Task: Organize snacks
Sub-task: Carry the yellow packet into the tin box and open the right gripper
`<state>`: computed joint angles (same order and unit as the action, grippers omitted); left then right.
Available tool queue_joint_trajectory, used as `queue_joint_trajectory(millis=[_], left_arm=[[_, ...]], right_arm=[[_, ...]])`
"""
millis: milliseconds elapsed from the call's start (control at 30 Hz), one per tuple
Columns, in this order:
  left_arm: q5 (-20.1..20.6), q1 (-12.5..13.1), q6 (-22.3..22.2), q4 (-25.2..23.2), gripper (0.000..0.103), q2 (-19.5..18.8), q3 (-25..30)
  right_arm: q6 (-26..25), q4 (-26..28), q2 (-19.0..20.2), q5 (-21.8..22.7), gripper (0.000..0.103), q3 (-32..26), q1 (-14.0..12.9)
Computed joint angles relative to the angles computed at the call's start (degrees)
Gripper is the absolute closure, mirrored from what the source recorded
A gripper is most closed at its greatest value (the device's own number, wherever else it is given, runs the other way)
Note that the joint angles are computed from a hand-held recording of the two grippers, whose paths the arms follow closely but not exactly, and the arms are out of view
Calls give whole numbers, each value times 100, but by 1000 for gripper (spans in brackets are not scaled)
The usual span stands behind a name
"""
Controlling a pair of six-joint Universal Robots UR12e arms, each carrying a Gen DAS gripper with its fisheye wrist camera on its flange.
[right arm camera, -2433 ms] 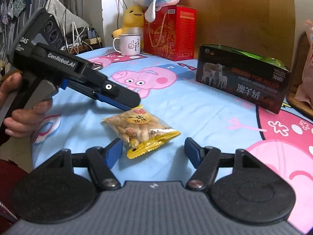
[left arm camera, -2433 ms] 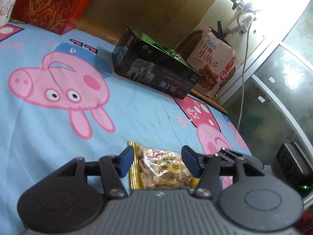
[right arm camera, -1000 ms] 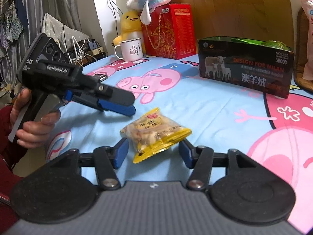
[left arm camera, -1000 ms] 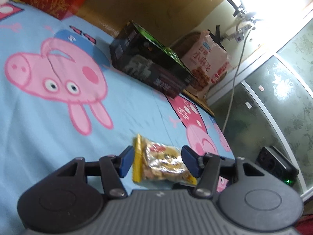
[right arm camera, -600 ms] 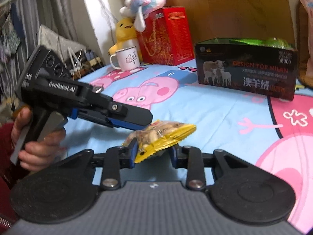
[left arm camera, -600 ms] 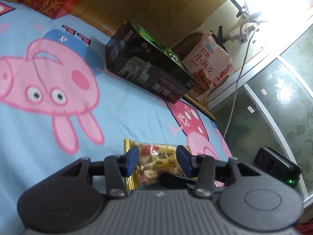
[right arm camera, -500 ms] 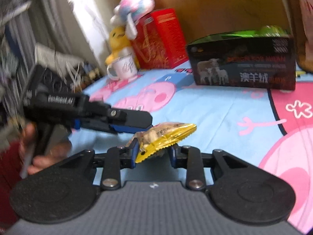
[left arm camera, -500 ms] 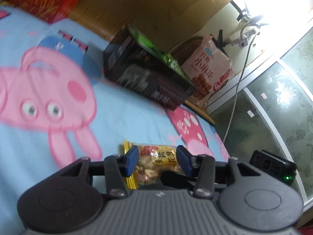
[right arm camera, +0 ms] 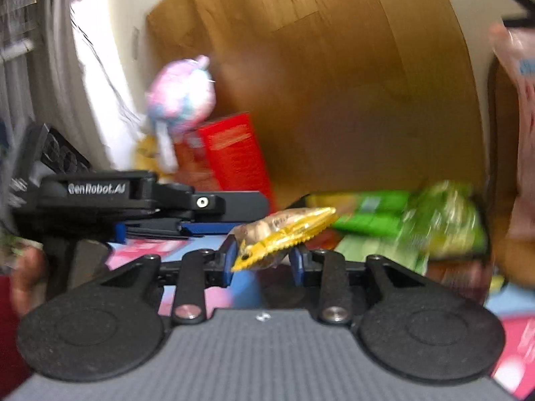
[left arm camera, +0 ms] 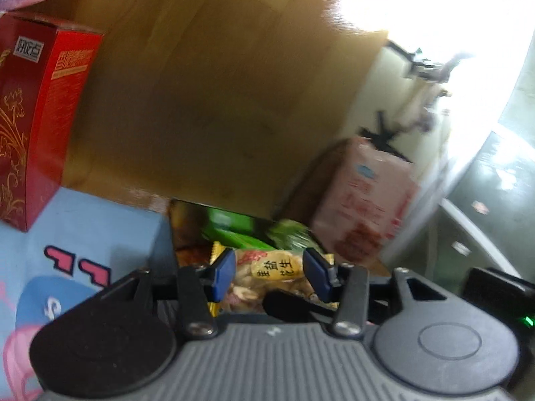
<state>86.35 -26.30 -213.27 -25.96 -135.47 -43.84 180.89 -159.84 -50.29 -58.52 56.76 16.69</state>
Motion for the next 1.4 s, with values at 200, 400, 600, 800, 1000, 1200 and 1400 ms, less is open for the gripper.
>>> queue_joint_trajectory(millis=[200,400,600,800,1000,1200,1400], left_arm=[[251,-95,66,40,58,32,-130],[651,-267,224,70,58,204,-369],[1071,-514,450,-130,54,397,-658],[1471,-754,550,-631,42,564,-949],[2102,-931,570,-1136,29,625,-1033],[2622,-1041,564,-1541,17,633,-1010],[3052,-1125,578,-1847,0,568,-898]], right_arm=[[160,-668,-202,-421,54,500,6],[773,-1485,-589,-527,54,1320,-63],[1323,-1731,-966,-518,54,2056,-99],[1332,-1455,-1286,-624,53,2556,-73],[1498,-1452,-1444,-609,51,2824,-84],[1577,-1555,-1507,-747,44,2940,-58],[1803,-1714,-1517,-824,34,2997,-74]])
